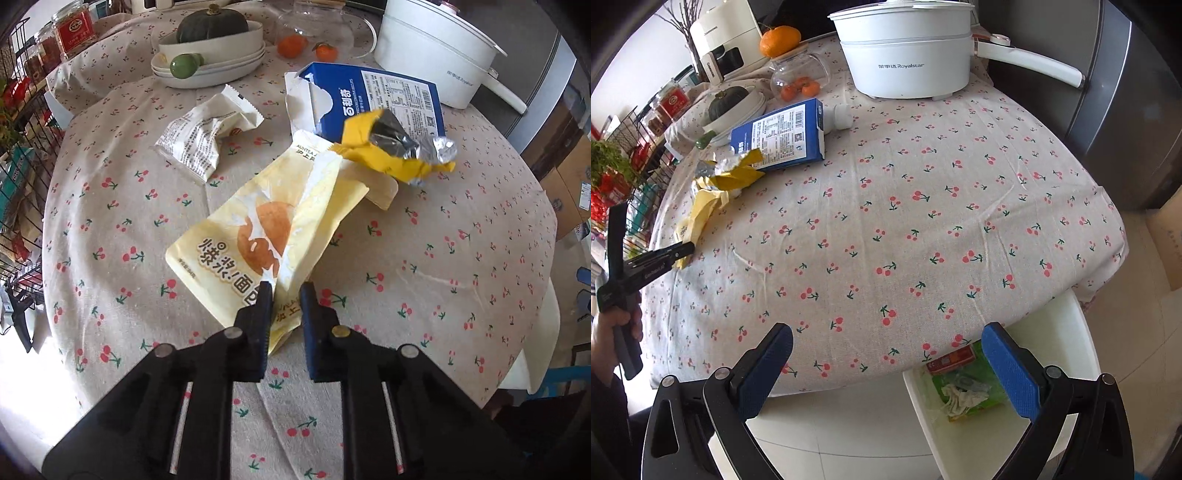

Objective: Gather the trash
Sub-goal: 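Grasp the yellow-white bread bag with the left gripper while the right grasps the yellow snack wrapper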

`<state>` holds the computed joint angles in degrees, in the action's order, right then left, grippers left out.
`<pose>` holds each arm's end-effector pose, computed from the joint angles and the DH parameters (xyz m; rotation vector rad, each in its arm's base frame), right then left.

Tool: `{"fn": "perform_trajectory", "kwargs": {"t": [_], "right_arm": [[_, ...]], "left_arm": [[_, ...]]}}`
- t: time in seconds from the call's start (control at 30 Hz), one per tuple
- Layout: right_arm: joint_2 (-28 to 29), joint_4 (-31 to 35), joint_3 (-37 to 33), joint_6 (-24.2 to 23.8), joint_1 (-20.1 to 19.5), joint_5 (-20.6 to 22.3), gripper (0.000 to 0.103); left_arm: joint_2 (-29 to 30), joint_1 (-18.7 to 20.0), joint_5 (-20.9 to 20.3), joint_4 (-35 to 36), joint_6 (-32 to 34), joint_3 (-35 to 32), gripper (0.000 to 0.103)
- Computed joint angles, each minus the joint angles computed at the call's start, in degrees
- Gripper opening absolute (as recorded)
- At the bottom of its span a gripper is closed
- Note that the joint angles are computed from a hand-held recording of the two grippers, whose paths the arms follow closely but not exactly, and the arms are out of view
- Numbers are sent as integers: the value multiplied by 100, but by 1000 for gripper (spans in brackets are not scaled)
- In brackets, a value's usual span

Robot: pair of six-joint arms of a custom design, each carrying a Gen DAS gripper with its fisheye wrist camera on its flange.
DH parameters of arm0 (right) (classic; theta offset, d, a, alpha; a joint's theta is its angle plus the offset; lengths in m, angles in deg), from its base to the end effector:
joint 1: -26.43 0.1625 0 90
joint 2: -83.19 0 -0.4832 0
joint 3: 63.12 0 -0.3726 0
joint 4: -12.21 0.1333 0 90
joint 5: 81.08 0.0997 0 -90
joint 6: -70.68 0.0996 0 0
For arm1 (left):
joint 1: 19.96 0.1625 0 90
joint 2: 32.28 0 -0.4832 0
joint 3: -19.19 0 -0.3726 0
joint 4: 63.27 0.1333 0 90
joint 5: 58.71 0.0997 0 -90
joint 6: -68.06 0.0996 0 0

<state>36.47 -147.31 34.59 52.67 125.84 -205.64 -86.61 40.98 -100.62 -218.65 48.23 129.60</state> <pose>0.1880 -0.6646 0.1787 0.4687 -2.4557 0.3479 -0.1096 -0.6242 0.1963 0.1050 2.3694 -0.6131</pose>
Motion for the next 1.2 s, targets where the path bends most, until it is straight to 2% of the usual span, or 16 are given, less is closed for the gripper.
{"fn": "perform_trajectory", "kwargs": {"t": [0.13,0.23,0.47,0.57,0.7,0.83,0.9,0.93,1.03,1.1,1.13,1.2], "right_arm": [[68,193,-95,-27,122,314,103],[240,149,-226,-345,279,442,103],[944,198,-842,-603,555,713,103],[1326,485,-1246,-412,600,736,100],[1765,862,-1747,127,574,793,96],[2107,988,-2077,530,542,557,94],[2204,1026,-2135,657,522,437,88],[2246,1048,-2153,695,510,370,78],[2303,690,-2073,393,561,119,61],[2256,741,-2042,370,537,224,55],[2220,774,-2021,375,521,288,38],[2132,675,-1945,312,518,351,32]], "left_arm": [[-328,-185,-223,-355,-86,401,13],[-554,-266,-318,-730,-6,657,13],[-858,-297,-251,-987,-241,889,13],[-904,-260,-249,-1030,-305,913,13],[-961,-264,-266,-1033,-345,969,13],[-1017,-257,-291,-1021,-386,1002,13],[-1036,-248,-311,-1025,-406,1014,13],[-1044,-249,-313,-1027,-421,1026,13],[-1061,-253,-307,-1033,-446,1048,13],[-1063,-260,-305,-1023,-474,1047,13],[-1060,-264,-311,-1018,-488,1040,13],[-1045,-283,-312,-1014,-523,1023,12]]}}
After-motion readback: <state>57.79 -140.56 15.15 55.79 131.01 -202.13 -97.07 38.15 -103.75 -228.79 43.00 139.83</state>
